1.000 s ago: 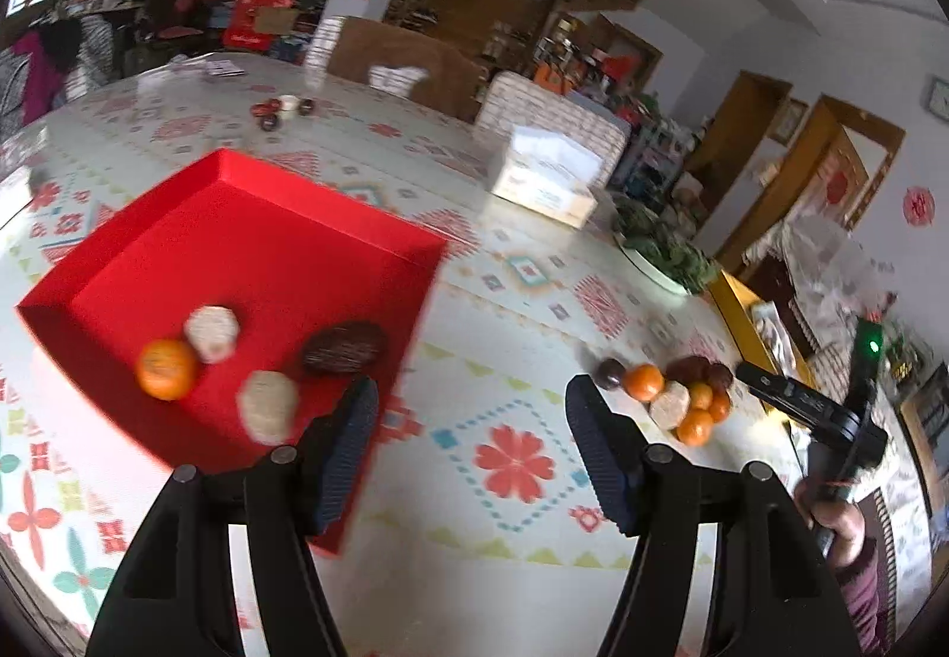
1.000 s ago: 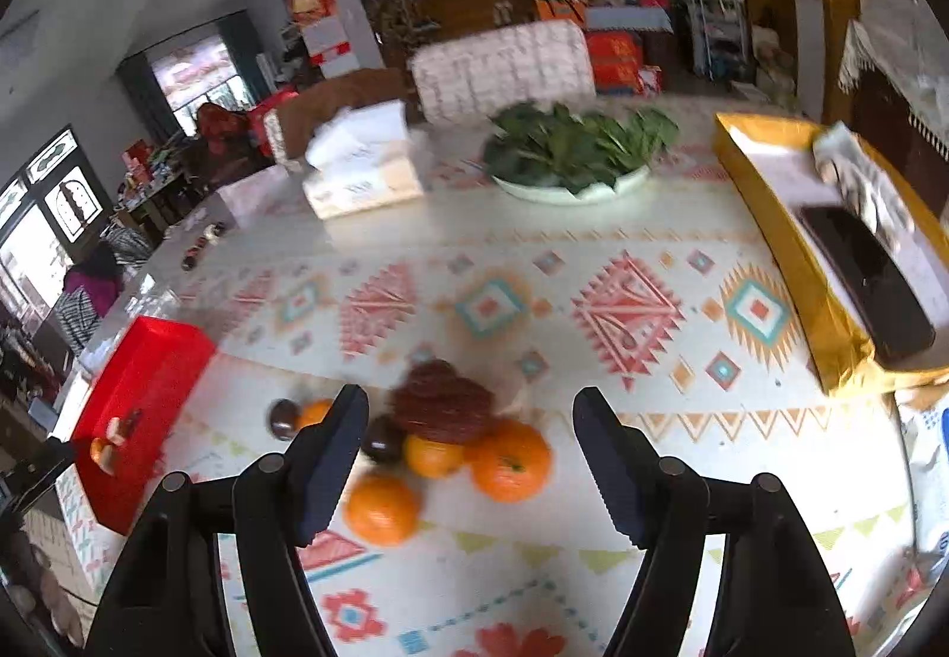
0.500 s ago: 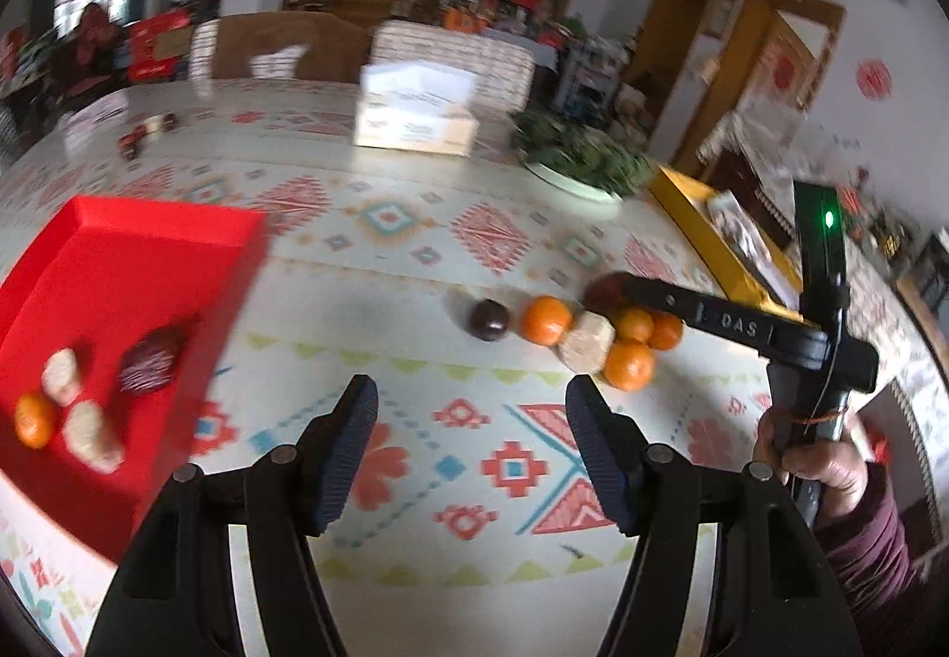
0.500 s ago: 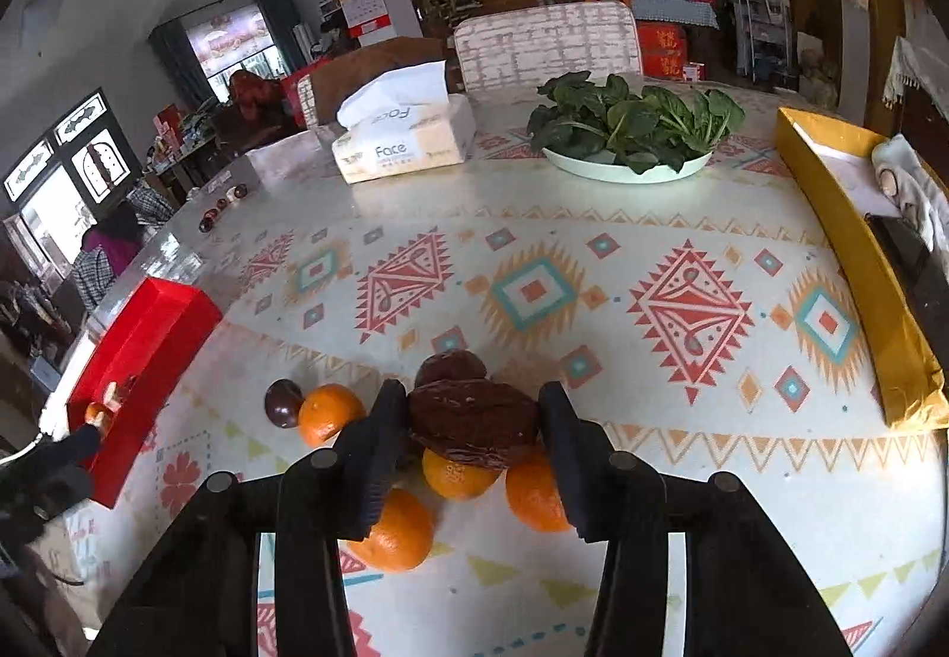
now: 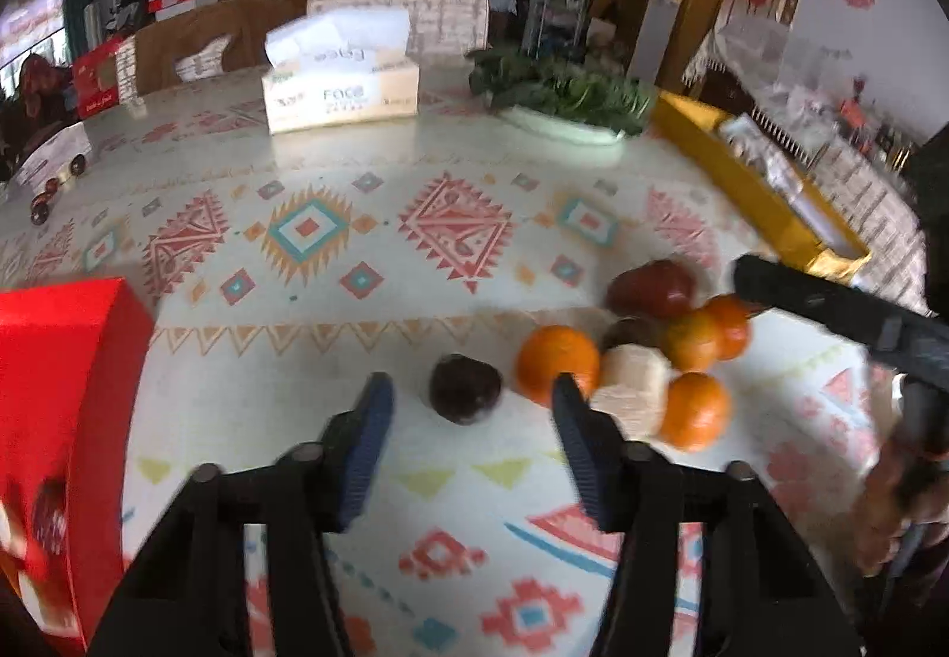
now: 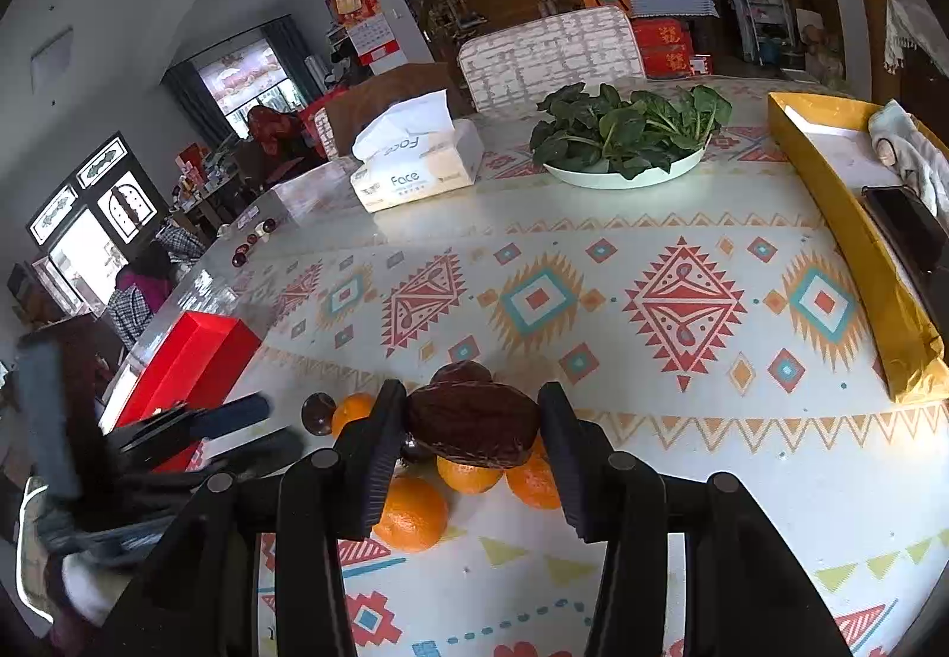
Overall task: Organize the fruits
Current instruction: 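Grasp a dark plum with the left tool while the right tool grasps a red date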
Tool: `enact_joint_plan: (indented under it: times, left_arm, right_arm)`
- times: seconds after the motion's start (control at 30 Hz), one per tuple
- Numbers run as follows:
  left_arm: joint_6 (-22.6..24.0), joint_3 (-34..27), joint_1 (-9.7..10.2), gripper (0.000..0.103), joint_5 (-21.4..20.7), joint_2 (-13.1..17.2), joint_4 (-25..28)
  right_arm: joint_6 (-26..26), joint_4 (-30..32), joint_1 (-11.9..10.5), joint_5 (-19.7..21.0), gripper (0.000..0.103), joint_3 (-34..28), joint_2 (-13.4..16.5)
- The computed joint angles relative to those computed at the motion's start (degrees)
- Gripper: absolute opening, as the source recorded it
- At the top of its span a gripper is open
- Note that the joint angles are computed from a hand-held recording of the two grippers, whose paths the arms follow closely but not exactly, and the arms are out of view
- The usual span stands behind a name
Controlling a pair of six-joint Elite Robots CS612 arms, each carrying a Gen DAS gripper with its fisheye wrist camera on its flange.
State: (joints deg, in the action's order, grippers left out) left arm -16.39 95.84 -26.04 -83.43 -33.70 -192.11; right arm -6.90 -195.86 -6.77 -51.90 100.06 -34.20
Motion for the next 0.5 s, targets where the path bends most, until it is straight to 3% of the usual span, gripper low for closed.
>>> enact_joint_plan:
  times: [0.23, 0.3, 0.33, 0.5]
  left_arm:
    - [-0.50, -2.01, 1.34, 0.035, -3.98, 1.74, -1.21]
    - [0.32, -1.91, 1.16, 0.032, -3.80, 1.70, -1.19]
    - [0.69, -1.87, 1.11, 0.025, -4.09, 1.65, -0.95]
    - [-0.05, -0.99, 0.77, 0.024, -2.47, 1.42, -2.96]
  right_arm:
    - [-0.20, 0.26, 0.01, 0.90, 0.050, -0.21, 0.21]
    - [-0.49, 0.46, 0.11, 0.74, 0.050, -0.23, 0.23]
    - [-0.58, 0.44, 0.18, 0.51, 0.050, -0.24, 0.25]
    - [-0.56, 0.31, 0.29, 0.06, 0.050, -0.42, 0.49]
